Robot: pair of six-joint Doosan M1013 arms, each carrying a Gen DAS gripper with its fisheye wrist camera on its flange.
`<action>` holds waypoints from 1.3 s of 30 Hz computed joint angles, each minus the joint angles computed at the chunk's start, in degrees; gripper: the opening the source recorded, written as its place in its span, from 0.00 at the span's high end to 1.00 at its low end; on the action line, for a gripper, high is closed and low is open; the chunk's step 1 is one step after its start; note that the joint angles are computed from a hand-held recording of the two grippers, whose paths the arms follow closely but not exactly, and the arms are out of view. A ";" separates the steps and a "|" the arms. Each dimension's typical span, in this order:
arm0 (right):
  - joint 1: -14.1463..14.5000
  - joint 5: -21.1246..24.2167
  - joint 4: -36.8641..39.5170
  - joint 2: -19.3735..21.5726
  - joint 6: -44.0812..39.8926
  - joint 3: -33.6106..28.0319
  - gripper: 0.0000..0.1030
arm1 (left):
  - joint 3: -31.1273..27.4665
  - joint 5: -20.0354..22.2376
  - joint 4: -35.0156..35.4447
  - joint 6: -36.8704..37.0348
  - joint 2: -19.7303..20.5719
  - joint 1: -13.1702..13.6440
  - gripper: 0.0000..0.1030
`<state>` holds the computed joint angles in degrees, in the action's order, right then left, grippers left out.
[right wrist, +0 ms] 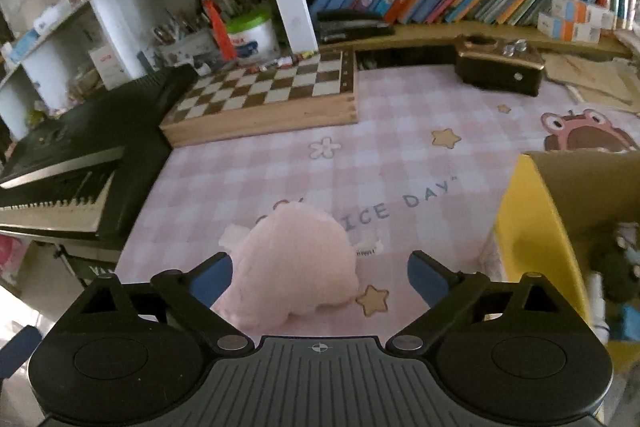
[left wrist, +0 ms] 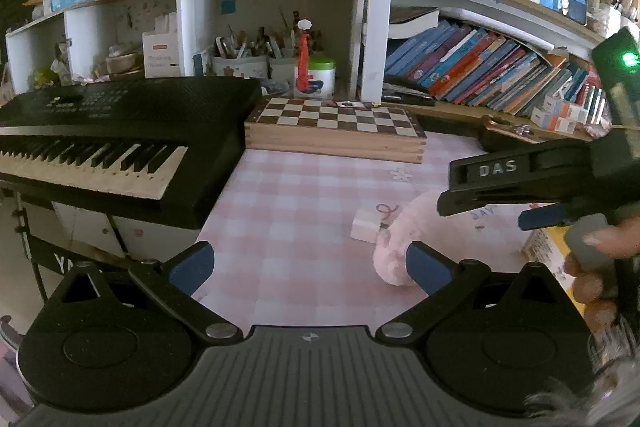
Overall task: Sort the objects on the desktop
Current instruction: 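Approach the pink plush pig with the right tool and the white plug with the left, then grasp the pink plush pig with the right tool while left grasps the white plug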
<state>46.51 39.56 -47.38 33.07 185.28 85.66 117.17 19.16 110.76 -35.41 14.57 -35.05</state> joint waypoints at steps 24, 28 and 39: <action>-4.50 -8.45 12.63 1.81 -6.48 -1.29 0.23 | -6.87 -1.82 -14.66 17.87 5.53 1.28 0.00; -3.25 -4.62 -1.91 0.37 4.72 -0.12 0.23 | -9.17 -4.69 -16.88 22.58 7.76 1.65 0.00; -3.23 -2.76 -7.11 -0.54 8.91 1.12 0.22 | -16.89 -9.77 -49.27 64.12 14.69 1.88 0.21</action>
